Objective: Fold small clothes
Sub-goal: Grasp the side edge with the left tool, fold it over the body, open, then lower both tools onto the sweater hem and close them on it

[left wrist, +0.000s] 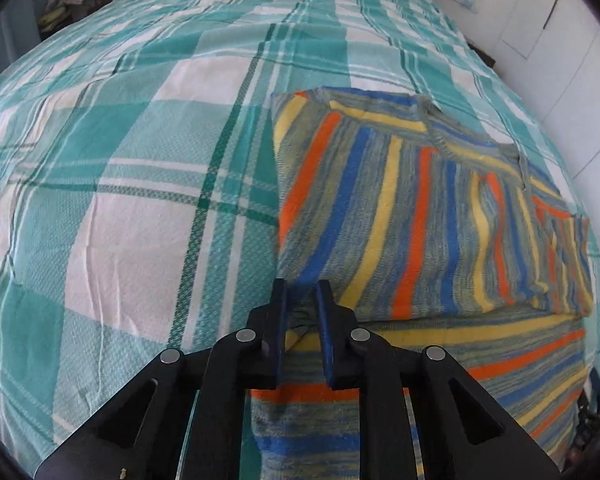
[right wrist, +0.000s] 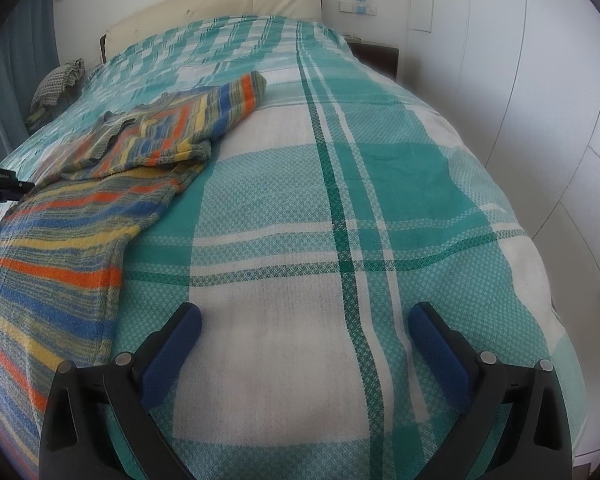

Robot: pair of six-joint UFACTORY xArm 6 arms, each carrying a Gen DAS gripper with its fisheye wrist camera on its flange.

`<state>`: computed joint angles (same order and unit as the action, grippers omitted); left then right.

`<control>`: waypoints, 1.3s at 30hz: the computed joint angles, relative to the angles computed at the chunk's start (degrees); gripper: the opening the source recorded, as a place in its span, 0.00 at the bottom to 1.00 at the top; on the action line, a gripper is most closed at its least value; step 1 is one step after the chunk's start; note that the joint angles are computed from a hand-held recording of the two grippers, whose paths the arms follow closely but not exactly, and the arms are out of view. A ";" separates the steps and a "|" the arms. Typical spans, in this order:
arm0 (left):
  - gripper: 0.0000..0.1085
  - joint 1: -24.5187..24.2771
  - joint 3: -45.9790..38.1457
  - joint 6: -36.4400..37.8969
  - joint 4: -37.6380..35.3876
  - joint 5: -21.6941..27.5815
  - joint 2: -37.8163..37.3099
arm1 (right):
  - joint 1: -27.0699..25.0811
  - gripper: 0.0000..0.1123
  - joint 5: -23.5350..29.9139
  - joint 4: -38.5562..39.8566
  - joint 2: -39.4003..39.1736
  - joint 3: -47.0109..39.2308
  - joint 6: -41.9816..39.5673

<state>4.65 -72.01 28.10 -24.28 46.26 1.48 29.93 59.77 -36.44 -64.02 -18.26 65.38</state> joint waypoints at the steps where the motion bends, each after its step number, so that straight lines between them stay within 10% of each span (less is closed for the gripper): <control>1: 0.26 1.78 -0.11 -1.63 -0.82 0.46 -0.43 | 0.00 0.91 0.00 0.00 0.00 0.00 0.00; 6: 0.63 9.03 -5.43 3.11 -15.86 9.50 0.96 | 0.38 0.91 0.37 -0.33 0.37 -0.15 0.34; 11: 0.68 5.81 -9.34 3.51 -12.83 15.70 4.58 | 0.60 0.91 0.81 -0.76 1.05 -0.50 0.45; 13: 0.51 2.68 -6.62 2.54 -7.55 11.71 3.87 | 0.56 0.91 0.75 -0.73 1.05 -0.49 0.42; 15: 0.07 0.07 -2.09 3.57 -3.66 4.79 1.32 | 0.53 0.91 0.72 -0.71 1.08 -0.50 0.41; 19: 0.00 -0.87 3.31 -2.27 2.90 -4.16 -2.21 | 0.49 0.91 0.61 -0.63 1.00 -0.48 0.39; 23: 0.00 2.11 1.92 1.55 -3.09 -0.53 -0.41 | 0.62 0.91 0.75 -0.58 0.93 -0.53 0.46; 26: 0.17 4.20 2.01 2.71 -4.56 3.43 -2.14 | 0.52 0.91 0.66 -0.58 0.93 -0.50 0.41; 28: 0.66 3.62 6.58 3.82 -0.43 -0.78 -7.09 | 0.56 0.91 0.69 -0.62 0.99 -0.52 0.46; 30: 0.86 2.98 12.84 4.79 4.70 -8.93 -13.04 | 0.59 0.91 0.68 -0.64 0.99 -0.49 0.51; 39: 0.87 5.21 22.28 10.17 9.54 -12.50 -24.92 | 1.18 0.91 1.60 -1.42 1.71 -0.96 0.95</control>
